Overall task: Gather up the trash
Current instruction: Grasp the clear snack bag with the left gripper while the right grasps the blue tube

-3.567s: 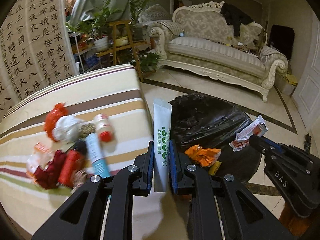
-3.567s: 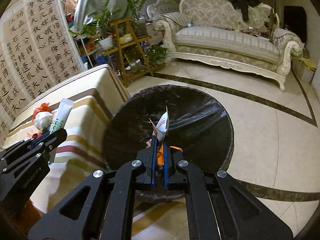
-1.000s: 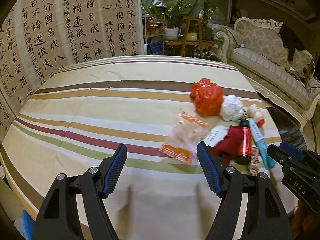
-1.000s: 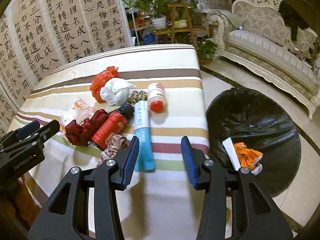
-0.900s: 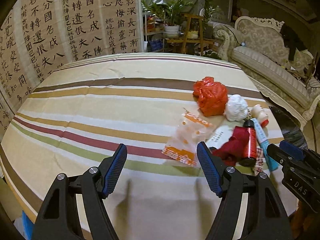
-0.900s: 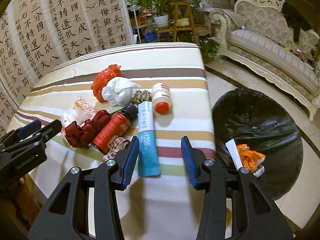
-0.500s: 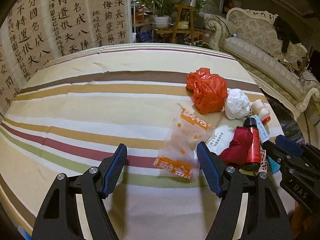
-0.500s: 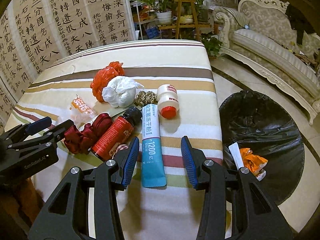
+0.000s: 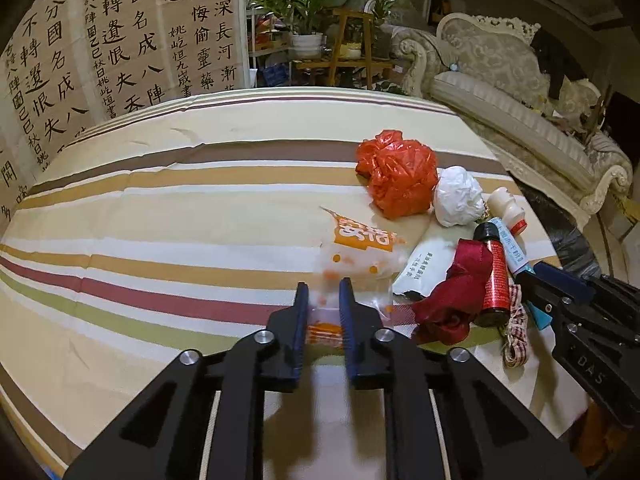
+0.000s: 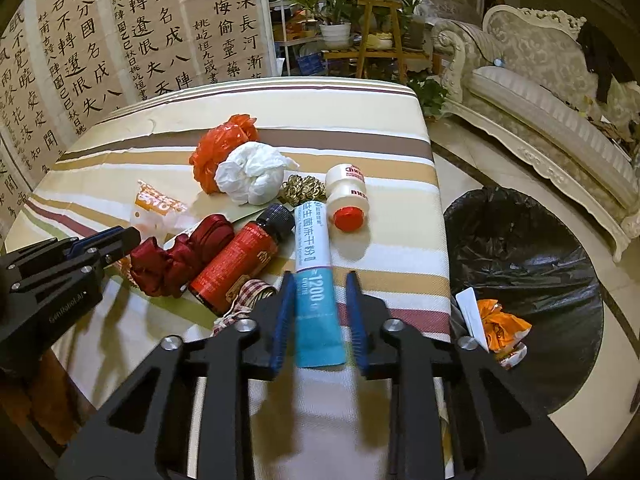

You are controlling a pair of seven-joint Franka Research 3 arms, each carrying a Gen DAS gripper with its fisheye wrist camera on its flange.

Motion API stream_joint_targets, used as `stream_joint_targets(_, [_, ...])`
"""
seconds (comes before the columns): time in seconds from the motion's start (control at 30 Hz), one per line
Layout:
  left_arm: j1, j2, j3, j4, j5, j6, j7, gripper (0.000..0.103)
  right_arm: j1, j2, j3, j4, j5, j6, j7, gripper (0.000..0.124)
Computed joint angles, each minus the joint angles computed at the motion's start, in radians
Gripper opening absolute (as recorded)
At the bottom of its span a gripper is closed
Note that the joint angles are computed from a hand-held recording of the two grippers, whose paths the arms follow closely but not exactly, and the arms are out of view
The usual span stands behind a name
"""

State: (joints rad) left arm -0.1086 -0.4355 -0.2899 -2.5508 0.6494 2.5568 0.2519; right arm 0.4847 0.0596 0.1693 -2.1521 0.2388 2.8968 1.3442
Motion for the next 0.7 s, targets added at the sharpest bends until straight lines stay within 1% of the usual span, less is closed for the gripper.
stream_joint_targets(0.03, [0.000, -0.005, 0.000, -0.004, 0.001, -0.001, -0.002, 0.011, -0.001, -0.001, 0.001, -0.001, 0.005, -0.001, -0.008, 0.021])
stream_joint_targets(0.23, [0.008, -0.033, -0.011, -0.022, 0.014, 0.004, -0.031, 0.008, 0.002, -0.011, 0.003, -0.016, 0.002, 0.009, -0.011, 0.019])
stream_joint_targets(0.27, [0.009, -0.039, -0.014, -0.025, 0.017, 0.000, -0.037, 0.004, 0.002, -0.014, 0.003, -0.020, 0.007, 0.012, -0.014, 0.018])
stream_joint_targets(0.7, [-0.003, -0.114, -0.035, -0.054, 0.021, -0.040, -0.088, 0.001, 0.001, -0.069, 0.006, -0.082, 0.112, 0.036, -0.098, 0.017])
